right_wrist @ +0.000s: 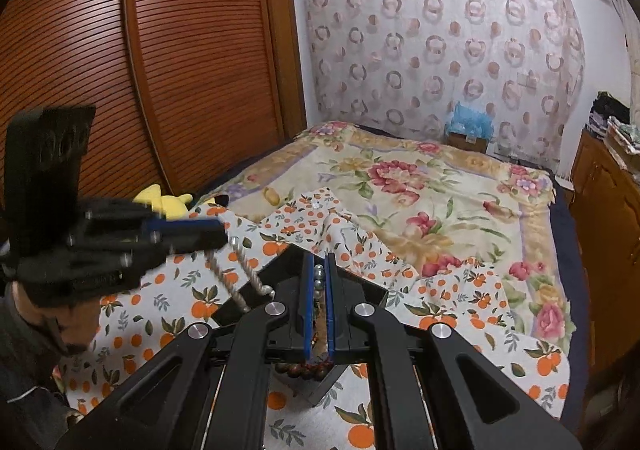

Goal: Organize jewelry
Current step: 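Lower both pearl necklaces into the black box and open both tools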

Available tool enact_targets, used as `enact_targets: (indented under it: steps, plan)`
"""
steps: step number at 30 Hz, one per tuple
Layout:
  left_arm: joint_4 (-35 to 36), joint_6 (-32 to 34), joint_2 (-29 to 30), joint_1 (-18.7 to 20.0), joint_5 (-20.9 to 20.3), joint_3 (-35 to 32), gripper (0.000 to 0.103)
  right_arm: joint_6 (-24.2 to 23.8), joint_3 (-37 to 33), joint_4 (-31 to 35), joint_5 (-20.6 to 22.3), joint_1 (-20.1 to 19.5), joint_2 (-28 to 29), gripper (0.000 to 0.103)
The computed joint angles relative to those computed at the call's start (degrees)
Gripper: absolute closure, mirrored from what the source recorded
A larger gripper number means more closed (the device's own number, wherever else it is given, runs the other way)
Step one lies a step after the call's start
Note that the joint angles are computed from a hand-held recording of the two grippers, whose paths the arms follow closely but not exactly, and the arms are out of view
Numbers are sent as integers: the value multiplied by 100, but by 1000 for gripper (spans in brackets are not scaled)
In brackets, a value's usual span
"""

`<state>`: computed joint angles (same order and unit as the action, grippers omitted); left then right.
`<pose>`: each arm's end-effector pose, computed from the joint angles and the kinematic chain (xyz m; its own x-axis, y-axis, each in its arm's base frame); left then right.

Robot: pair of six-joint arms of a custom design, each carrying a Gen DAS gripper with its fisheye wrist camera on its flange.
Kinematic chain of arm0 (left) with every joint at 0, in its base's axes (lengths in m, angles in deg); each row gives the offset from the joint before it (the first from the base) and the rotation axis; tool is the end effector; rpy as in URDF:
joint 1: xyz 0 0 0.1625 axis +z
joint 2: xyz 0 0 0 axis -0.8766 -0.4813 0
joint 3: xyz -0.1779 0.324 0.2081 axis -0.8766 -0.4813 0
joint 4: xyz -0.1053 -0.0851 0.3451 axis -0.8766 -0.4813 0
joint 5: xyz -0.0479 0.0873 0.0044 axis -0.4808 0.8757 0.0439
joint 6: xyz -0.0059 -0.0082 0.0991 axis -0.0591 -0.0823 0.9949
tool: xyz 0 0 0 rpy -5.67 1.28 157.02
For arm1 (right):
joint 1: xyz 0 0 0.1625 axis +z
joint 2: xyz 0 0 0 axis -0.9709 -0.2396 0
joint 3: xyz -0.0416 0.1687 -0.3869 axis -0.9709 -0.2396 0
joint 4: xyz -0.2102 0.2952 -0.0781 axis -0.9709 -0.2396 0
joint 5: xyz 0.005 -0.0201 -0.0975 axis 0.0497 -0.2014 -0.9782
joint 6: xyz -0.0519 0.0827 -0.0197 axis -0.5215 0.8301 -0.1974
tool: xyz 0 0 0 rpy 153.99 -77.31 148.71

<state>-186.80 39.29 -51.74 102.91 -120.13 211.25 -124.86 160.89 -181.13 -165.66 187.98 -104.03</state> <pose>-0.0993 -0.3755 0.2662 -0.8098 0.0364 -0.5856 0.4870 0.5984 -0.6362 0.3346 -0.4930 0.0458 -0.4300 -0.8495 0.3058 -0.8990 0.3716 -0.2317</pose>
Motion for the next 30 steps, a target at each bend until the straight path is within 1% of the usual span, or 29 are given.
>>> enact_targets:
  steps: [4, 9, 12, 18, 25, 27, 28, 29, 30]
  plan:
    - [-418, 13, 261, 95, -96, 188, 96, 16, -65, -67, -18, -18, 168, 97]
    - [-1318, 151, 586, 224, -279, 462, 96, 85, -42, -193, -12, -25, 256, 97]
    - [-1620, 240, 768, 306, -347, 498, 96, 87, 62, -417, -72, 5, 279, 97]
    - [-1641, 255, 886, 381, -279, 530, 96, 68, 16, -724, -275, 38, 417, 97]
    - [-1619, 212, 837, 376, -158, 546, 95, 122, -187, -735, -401, 119, 582, 97]
    - [-1625, 210, 813, 353, -87, 564, 85, 125, -218, -739, -453, 140, 616, 96]
    - [-1668, 212, 812, 327, -36, 583, 72, 135, -234, -731, -487, 141, 636, 96]
    - [-1707, 217, 826, 308, -5, 595, 68, 157, -240, -743, -530, 143, 654, 96]
    - [-1705, 210, 830, 301, 26, 597, 67, 169, -226, -779, -557, 141, 661, 96]
